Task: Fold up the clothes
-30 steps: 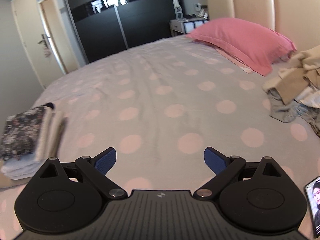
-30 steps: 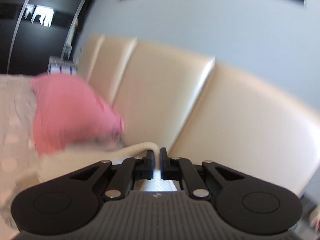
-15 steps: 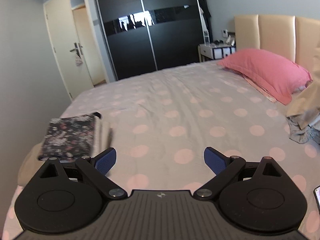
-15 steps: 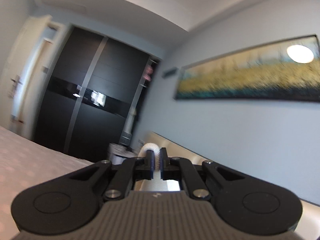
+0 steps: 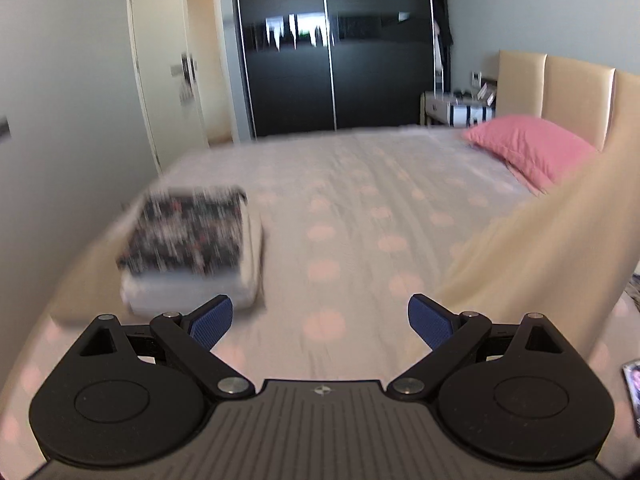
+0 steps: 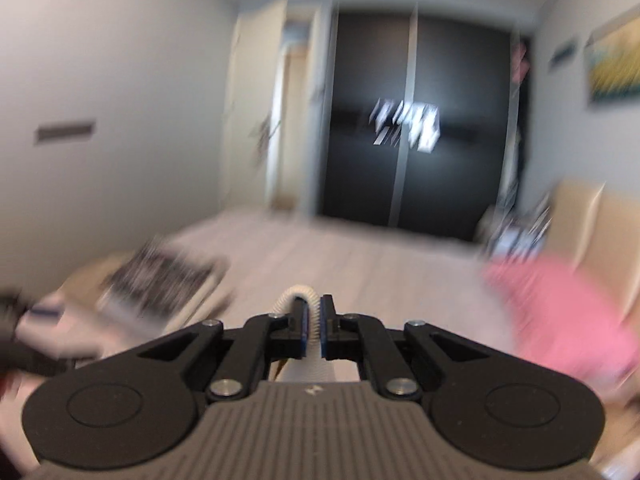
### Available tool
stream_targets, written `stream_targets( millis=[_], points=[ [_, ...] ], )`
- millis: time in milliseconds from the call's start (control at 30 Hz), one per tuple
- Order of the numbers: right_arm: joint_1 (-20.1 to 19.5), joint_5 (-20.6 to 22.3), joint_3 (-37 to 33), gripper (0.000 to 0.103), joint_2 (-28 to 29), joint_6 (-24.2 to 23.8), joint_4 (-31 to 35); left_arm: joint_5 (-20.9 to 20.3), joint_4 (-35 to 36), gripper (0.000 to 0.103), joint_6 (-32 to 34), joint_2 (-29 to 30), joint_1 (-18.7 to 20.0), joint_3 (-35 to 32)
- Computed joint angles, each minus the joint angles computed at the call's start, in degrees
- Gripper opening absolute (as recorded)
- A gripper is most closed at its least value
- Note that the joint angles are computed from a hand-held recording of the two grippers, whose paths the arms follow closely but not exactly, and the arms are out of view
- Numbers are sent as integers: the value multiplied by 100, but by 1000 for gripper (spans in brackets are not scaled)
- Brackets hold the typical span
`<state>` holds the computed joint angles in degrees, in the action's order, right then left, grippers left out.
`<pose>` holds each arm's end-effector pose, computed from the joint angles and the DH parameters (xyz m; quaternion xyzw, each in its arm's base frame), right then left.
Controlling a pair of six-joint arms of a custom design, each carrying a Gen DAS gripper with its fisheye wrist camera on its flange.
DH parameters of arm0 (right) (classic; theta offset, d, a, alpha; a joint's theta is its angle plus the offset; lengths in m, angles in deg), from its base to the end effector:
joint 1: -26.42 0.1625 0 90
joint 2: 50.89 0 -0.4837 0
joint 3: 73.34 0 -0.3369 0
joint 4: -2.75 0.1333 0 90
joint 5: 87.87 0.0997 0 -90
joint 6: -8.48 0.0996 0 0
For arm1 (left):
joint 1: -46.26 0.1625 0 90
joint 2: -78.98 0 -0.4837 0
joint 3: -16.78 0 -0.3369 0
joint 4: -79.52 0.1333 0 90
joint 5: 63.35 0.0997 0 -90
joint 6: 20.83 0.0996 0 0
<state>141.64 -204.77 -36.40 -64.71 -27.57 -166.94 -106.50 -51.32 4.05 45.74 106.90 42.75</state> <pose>0.4670 -0.7844 0.1800 0.3416 -0.7931 0.4395 0.2474 -0.2402 -0.8471 0.4990 0.2377 0.8196 -0.3879 0.3481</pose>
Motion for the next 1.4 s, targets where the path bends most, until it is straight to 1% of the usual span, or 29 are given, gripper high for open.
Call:
stream_targets(
  millis=[33, 67, 100, 167, 233, 333, 400, 467, 600, 700, 767, 833, 900, 933, 967, 1000, 1033, 1067, 1100, 1133, 1167, 1200, 1233, 1267, 1300, 1400],
  points=[
    [-65, 25, 316, 7, 6, 169, 84, -47, 149, 96, -178, -68, 46, 109],
    [-113, 4, 568, 7, 49, 235, 96, -70, 59, 95, -194, -146, 81, 341],
    [-153, -20, 820, 7, 81, 224, 15, -86, -72, 93, -151, -224, 107, 611],
    [-239, -34, 1285, 7, 112, 216, -109, -120, -192, 92, -94, -347, 157, 1053],
    [-330, -13, 1611, 7, 74, 314, 40, -281, -34, 91, -275, -387, 228, 1257],
    [-475, 41, 1990, 7, -5, 395, 450, -581, 267, 88, -540, -412, 338, 1464],
    [-552, 38, 2034, 7, -1, 571, 922, -822, 494, 85, -599, -445, 386, 1601],
    [-616, 103, 2138, 7, -11, 755, 1361, -971, 629, 84, -576, -461, 401, 1710],
    [-725, 463, 2360, 7, -81, 958, 2323, -1026, 870, 84, -526, -483, 394, 1885],
    [-700, 518, 2514, 7, -110, 746, 2562, -1054, 1084, 84, -612, -543, 383, 2057],
    [-667, 423, 2568, 9, -118, 630, 2458, -1096, 1172, 84, -648, -593, 373, 2178],
    [-642, 307, 2551, 10, -138, 645, 2377, -986, 1063, 84, -592, -600, 332, 2248],
    [-643, 273, 2523, 13, -190, 778, 2350, -871, 970, 83, -584, -594, 312, 2275],
    [-644, 260, 2495, 16, -223, 874, 2376, -815, 1001, 81, -630, -569, 310, 2218],
    [-645, 244, 2461, 21, -258, 979, 2423, -760, 1032, 80, -677, -545, 308, 2160],
    [-640, 231, 2424, 25, -295, 1090, 2443, -725, 1091, 80, -750, -512, 313, 2068],
    [-637, 238, 2396, 33, -341, 1209, 2470, -696, 1123, 80, -821, -490, 322, 2001],
    [-639, 257, 2373, 39, -392, 1332, 2515, -680, 1175, 80, -874, -464, 328, 1915],
    [-651, 298, 2365, 41, -443, 1438, 2531, -669, 1240, 80, -923, -433, 332, 1814],
    [-669, 352, 2364, 48, -495, 1536, 2531, -658, 1307, 80, -972, -401, 336, 1710],
    [-684, 364, 2353, 59, -541, 1621, 2546, -670, 1357, 80, -1013, -387, 342, 1652],
    [-698, 347, 2330, 63, -584, 1697, 2576, -669, 1399, 80, -1039, -366, 342, 1606],
    [-712, 330, 2306, 68, -625, 1772, 2607, -661, 1441, 80, -1062, -339, 338, 1557],
    [-731, 313, 2280, 71, -655, 1886, 2649, -642, 1482, 80, -1068, -313, 332, 1517],
    [-754, 296, 2251, 71, -677, 2024, 2700, -619, 1524, 80, -1067, -288, 326, 1480],
    [-781, 214, 2033, 71, -707, 2273, 3257, -634, 1703, 80, -1111, -229, 319, 1369]
  ],
)
